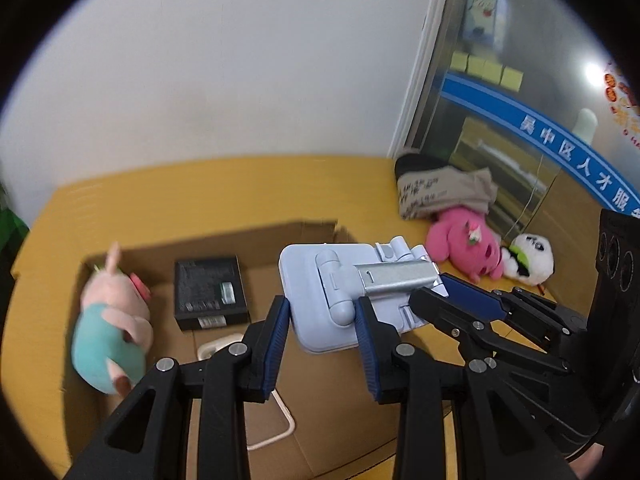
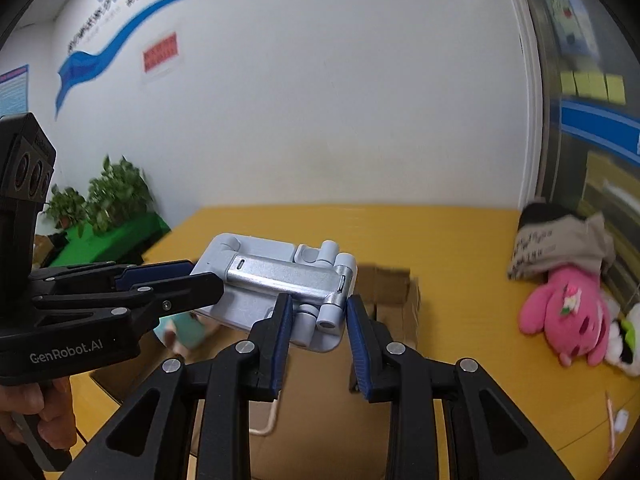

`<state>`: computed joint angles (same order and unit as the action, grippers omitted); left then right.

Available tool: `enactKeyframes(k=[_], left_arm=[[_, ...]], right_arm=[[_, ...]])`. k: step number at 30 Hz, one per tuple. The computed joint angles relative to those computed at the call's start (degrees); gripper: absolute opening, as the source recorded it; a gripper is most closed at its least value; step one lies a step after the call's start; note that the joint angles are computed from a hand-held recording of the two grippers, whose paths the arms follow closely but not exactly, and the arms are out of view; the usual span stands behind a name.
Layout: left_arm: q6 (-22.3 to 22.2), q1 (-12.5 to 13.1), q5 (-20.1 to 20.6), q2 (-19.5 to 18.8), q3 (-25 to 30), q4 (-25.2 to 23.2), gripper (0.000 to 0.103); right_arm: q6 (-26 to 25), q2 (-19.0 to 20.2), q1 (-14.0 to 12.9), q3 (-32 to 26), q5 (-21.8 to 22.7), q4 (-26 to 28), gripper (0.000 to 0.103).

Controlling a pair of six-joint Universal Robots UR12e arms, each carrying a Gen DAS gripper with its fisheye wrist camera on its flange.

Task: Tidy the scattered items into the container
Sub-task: 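Lift the phone stand with both grippers and carry it over the box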

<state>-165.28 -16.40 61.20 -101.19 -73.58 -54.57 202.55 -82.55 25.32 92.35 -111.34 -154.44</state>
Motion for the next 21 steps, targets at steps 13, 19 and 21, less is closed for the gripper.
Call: enactKeyframes(k=[13,19,21], left_arm=[[1.6,-1.1,3.5,-5.9,2.0,-16.3,0.032],[2.1,-1.4,4.8,-7.3,3.3,-21.5,0.032],[2.2,-1.5,5.4,-7.7,4.0,-23.1,0.032]], right_arm=[[5.6,2.2,-5.2,3.0,10.4,12.3,0.028],[6.8,2.9,-5.1,1.6,11.0,18.1,0.025],[6.5,3.2,-4.8,0.7,10.5,20.7,0.024]])
